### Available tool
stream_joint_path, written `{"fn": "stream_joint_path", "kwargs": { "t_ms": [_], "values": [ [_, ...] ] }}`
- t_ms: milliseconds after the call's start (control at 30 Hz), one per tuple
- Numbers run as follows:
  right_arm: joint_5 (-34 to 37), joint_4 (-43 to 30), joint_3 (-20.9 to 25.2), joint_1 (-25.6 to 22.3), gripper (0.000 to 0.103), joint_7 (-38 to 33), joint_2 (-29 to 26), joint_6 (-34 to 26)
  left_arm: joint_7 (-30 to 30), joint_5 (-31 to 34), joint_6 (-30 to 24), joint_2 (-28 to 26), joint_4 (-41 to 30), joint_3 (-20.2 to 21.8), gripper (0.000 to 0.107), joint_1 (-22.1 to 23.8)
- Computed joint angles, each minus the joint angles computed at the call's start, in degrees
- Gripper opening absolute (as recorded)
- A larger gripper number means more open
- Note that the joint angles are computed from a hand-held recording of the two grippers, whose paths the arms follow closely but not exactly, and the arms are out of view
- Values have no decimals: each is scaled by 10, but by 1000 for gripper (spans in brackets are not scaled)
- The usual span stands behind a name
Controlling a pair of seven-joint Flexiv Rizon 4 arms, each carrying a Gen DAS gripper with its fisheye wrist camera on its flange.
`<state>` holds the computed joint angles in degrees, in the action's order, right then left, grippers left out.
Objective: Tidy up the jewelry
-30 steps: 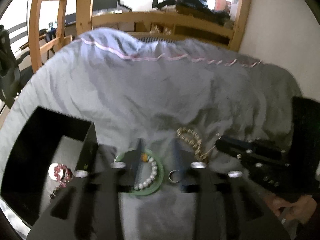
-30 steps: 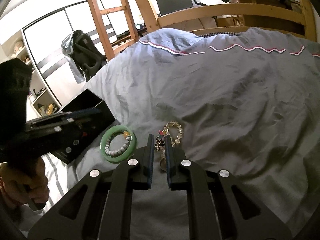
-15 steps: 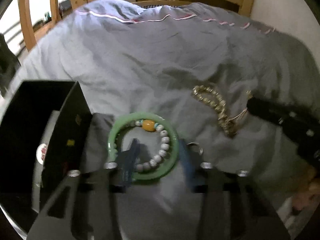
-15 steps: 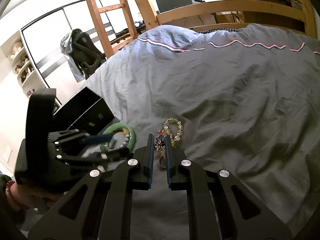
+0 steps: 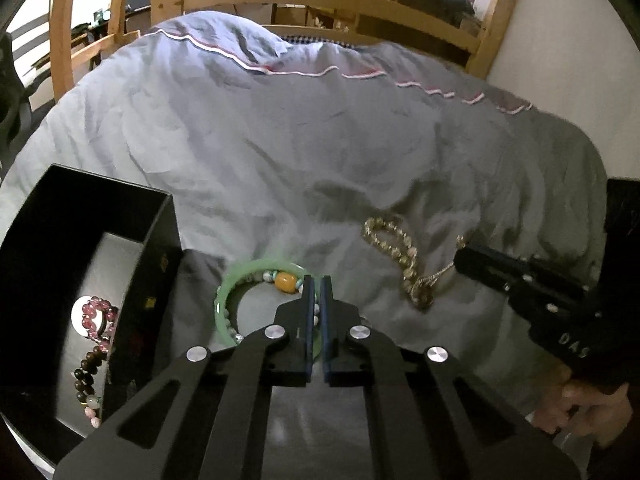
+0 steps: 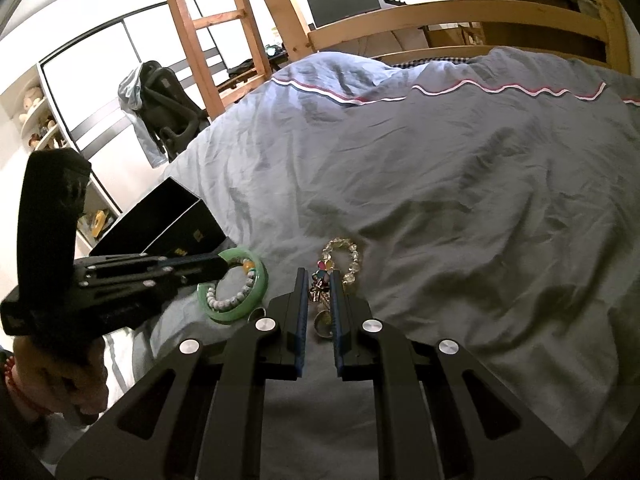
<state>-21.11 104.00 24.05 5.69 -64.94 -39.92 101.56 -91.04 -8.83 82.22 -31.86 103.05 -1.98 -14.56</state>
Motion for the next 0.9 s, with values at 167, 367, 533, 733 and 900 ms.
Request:
{"fn": "stream_joint_path", "kwargs": {
  "t_ms": [167, 367, 533, 733, 900],
  "values": [
    [0, 0, 3, -3, 11, 0, -1, 0, -1, 2, -6, 0, -4, 5, 2, -4],
    [1, -4, 7, -5, 11, -1, -2, -7, -68, 108, -57, -22, -52, 112, 77, -90],
    [5, -3, 8, -5, 11, -3, -1, -7, -45, 116, -112, -31, -70, 68, 19, -59],
    [8, -4, 7, -4, 12, -4, -2, -5, -19, 56, -63, -17, -33, 4, 7, -1],
    [9, -2, 4, -2, 11, -2, -1, 0, 9, 17, -24, -6, -7, -26, 7, 21]
  ]
}}
